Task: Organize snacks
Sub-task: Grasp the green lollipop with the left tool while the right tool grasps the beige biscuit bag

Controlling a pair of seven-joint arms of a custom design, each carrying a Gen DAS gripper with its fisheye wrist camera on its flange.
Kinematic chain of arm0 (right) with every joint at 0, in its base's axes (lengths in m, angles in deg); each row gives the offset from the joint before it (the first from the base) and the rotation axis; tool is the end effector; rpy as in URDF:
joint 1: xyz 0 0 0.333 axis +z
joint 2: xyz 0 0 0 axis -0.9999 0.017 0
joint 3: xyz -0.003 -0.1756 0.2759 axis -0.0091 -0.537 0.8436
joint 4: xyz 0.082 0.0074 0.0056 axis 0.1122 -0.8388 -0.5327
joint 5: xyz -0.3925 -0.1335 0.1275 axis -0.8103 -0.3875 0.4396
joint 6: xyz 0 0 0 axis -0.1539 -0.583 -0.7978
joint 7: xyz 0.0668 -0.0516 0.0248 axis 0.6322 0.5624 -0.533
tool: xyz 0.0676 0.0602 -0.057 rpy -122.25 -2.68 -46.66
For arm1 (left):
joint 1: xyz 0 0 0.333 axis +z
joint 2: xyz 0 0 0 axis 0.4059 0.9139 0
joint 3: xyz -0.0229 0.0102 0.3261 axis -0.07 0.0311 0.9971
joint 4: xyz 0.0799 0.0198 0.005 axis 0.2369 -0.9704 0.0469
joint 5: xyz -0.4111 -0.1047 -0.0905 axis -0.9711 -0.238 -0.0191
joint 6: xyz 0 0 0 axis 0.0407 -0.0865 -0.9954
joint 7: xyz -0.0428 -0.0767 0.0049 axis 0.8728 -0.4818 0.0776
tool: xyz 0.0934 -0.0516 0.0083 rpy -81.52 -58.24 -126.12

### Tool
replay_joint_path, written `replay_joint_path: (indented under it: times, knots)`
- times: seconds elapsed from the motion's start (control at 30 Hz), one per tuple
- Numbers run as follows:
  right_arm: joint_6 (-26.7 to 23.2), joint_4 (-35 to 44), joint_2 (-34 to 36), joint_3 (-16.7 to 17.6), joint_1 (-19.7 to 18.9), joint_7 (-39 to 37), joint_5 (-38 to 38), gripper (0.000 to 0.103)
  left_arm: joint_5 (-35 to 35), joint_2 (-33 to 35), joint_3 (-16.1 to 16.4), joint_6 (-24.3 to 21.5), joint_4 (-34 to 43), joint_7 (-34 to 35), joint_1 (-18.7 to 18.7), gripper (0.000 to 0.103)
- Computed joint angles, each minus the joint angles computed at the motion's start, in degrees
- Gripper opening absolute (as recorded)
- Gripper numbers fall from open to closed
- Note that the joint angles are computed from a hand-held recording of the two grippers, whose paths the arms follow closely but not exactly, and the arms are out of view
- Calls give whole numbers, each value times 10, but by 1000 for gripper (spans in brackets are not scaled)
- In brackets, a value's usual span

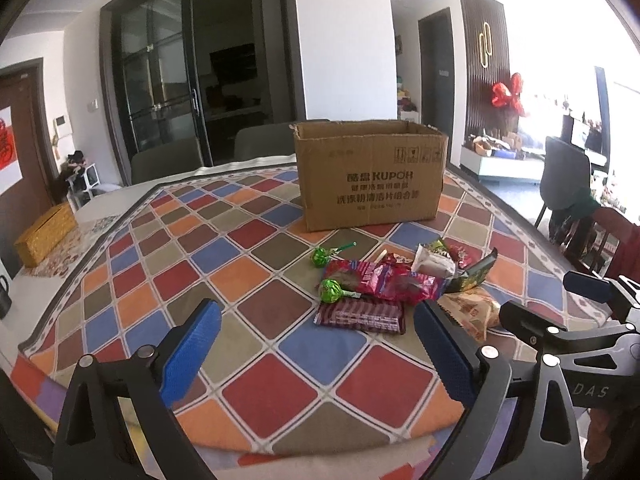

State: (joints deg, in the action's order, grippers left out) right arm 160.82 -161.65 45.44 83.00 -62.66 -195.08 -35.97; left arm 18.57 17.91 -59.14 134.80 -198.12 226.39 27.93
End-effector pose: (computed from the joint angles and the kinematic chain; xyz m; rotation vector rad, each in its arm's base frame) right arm 0.6071 0.3160 0.4230 -1.4210 1.9881 -0.8669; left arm 0.6593 -0.1099 0.4284 -1.2212 2.0259 -1.0257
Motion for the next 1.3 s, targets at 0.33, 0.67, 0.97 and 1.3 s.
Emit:
replay_joint_path:
  times: [0.33, 0.67, 0.97, 1.3]
  knots:
    - [16, 48, 56, -18, -6, -64, 81, 102, 208, 69, 39, -13, 46, -185, -32, 86]
    - [23, 84, 103, -36, -3, -142, 180, 94, 358, 130, 65, -51, 103, -315, -48, 71]
    - [10, 118, 135, -49, 2, -197, 239, 87, 458, 188, 70, -101, 175, -410, -48, 49]
    - [2, 142, 155, -60, 8, -224, 267, 76, 527, 235, 41, -151, 235, -465, -26, 29]
